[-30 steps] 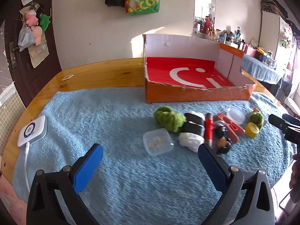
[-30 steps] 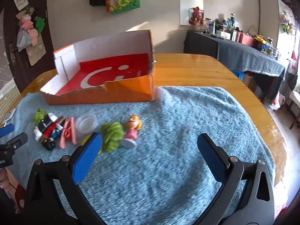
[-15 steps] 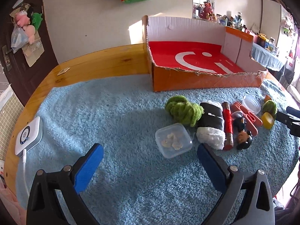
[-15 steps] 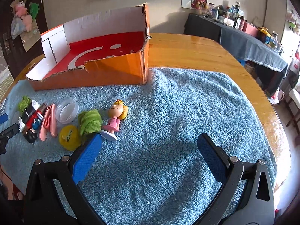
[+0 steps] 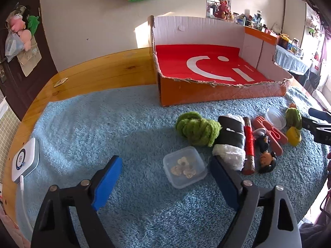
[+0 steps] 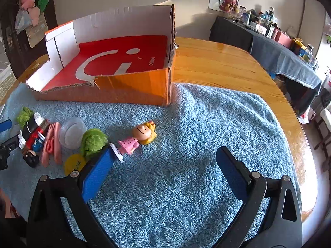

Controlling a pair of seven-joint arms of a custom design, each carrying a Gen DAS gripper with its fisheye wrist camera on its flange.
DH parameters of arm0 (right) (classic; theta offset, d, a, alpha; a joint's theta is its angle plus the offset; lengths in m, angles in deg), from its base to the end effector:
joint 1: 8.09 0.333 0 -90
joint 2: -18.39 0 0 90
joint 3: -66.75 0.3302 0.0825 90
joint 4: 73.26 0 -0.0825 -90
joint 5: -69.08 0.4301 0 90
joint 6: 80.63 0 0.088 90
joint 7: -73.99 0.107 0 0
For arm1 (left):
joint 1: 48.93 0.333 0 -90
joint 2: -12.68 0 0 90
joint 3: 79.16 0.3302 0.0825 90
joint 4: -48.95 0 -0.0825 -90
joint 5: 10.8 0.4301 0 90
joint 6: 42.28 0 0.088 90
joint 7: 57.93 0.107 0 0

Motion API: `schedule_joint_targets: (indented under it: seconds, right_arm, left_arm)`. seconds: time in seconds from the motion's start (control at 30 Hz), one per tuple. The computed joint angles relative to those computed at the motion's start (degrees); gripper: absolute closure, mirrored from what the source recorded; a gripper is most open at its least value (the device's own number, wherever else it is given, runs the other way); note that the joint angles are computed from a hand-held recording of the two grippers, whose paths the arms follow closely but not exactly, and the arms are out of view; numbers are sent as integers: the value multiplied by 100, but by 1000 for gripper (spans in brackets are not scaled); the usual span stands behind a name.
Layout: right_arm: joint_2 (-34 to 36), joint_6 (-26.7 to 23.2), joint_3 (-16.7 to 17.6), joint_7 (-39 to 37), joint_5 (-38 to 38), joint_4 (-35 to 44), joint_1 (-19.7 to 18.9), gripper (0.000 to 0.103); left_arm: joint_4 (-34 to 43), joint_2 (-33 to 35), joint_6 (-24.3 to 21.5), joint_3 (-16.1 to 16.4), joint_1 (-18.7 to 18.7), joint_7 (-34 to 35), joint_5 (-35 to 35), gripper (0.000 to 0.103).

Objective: Organize objects
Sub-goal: 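Grasp the pink doll figurine with the right gripper while the left gripper grasps the clear plastic box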

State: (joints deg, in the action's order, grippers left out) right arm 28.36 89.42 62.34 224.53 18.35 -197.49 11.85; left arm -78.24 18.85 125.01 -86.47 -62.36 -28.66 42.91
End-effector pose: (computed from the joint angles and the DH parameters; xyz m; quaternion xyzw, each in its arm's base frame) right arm 0.5837 0.2180 0.3497 -0.6803 0.6470 -0.2379 0.2489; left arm 0.5456 -0.2594 0.3602 -0.6098 0.7151 -0.2463 0.2370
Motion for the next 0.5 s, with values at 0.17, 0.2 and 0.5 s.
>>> schedule_joint_targets:
  seconds: [0.17,0.2,0.5]
  right_arm:
    - [7,36,3,-83,126,-22,-19,4]
    - [-14,7,-9,-85,136,-34,-19,4]
    - [-199,93,116,-165,171,-198,-285,4]
  left_arm:
    - [-12,4,26,21,7,-32,-4,16]
    - [-7,6,14,29,5,-64,27,16]
    - [-6,30,148,37,43,-15,54,24]
